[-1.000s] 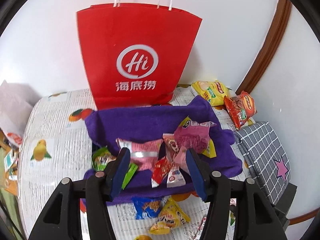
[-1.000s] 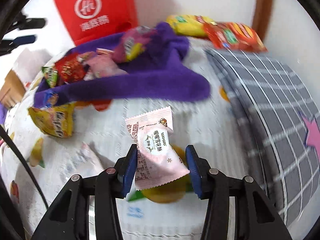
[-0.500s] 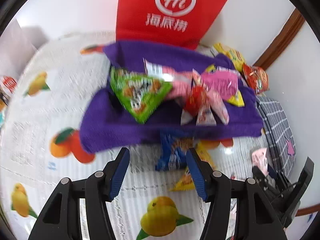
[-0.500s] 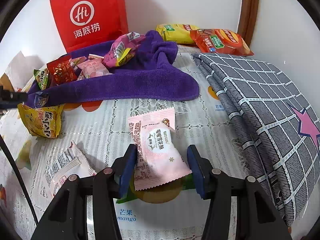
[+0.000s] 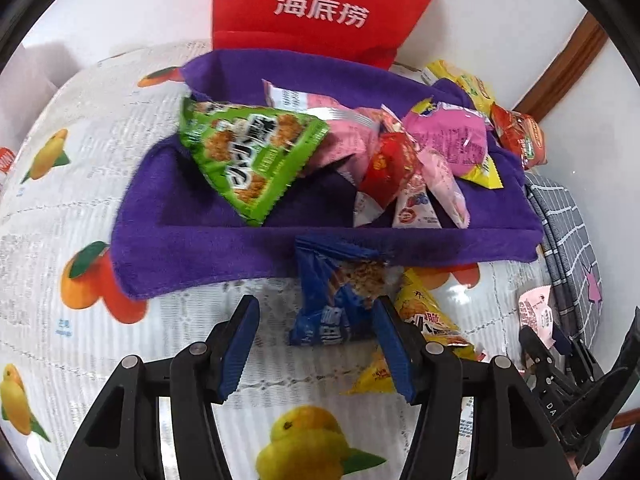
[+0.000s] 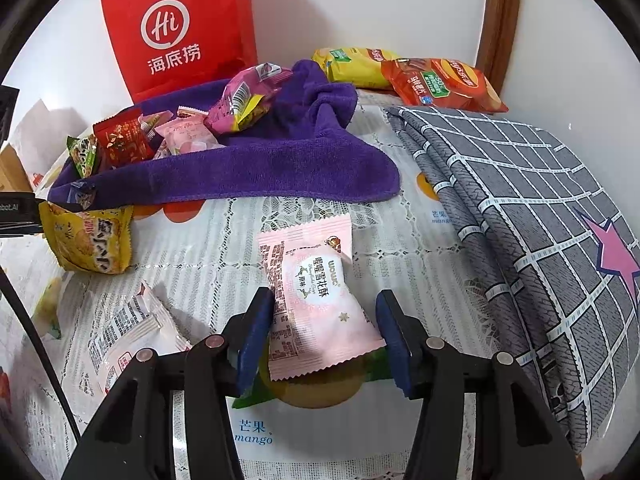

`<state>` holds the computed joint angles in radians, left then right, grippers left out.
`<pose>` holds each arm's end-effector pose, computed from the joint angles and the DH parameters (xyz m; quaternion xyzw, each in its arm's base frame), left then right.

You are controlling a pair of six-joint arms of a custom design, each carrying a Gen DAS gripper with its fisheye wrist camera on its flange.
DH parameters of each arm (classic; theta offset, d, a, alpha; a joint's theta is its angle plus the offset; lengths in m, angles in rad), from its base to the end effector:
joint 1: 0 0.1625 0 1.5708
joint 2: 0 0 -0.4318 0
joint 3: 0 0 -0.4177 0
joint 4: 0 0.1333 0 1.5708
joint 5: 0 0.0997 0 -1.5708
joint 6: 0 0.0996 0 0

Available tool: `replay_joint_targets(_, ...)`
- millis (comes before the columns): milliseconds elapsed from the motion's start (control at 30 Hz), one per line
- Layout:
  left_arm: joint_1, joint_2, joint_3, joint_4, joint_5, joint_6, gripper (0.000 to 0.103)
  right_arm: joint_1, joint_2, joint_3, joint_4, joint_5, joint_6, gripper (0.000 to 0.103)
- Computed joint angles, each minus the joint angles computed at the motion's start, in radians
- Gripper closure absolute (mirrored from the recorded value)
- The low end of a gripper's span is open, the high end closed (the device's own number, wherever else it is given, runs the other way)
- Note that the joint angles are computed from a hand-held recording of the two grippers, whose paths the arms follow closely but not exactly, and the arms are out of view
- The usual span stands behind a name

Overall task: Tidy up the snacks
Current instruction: 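Grasp the blue snack packet from the heap with the left gripper, then carry the white-pink packet with the right gripper while the left carries the blue packet over the towel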

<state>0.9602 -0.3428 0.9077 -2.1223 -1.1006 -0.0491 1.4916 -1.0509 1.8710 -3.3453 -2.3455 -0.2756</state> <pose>-0.3457 -0.8053 -0.0061 0.2709 0.9340 -0.0693 0.2225 0.0148 -0.6183 0.2720 -0.0920 -0.8355 0.3594 0.4053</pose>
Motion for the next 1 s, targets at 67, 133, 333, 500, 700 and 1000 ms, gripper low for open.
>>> replay_joint_targets(67, -0.003, 0.015, -0.011, 0.010, 0.014, -0.003, 0.043, -0.002, -0.003, 0.002, 0.002, 0.006, 0.003, 0.049)
replay_joint_targets(133, -0.009, 0.020, 0.002, -0.017, 0.031, 0.011, 0.039, -0.001, -0.002, 0.002, 0.002, 0.005, 0.002, 0.049)
replay_joint_targets(333, -0.030, 0.032, 0.041, -0.100, 0.113, 0.074, 0.039, -0.001, -0.001, 0.001, 0.002, 0.007, 0.003, 0.049)
replay_joint_targets(500, -0.037, 0.036, 0.058, -0.156, 0.158, 0.105, 0.056, -0.002, -0.001, 0.002, 0.000, 0.008, 0.002, 0.049)
replay_joint_targets(700, -0.032, -0.021, 0.126, -0.197, 0.107, 0.110, 0.061, -0.004, -0.006, 0.006, 0.000, 0.019, 0.008, 0.049)
replay_joint_targets(1000, -0.042, -0.113, 0.214, -0.234, 0.086, 0.121, 0.060, 0.028, -0.046, 0.013, 0.069, 0.047, 0.064, 0.056)
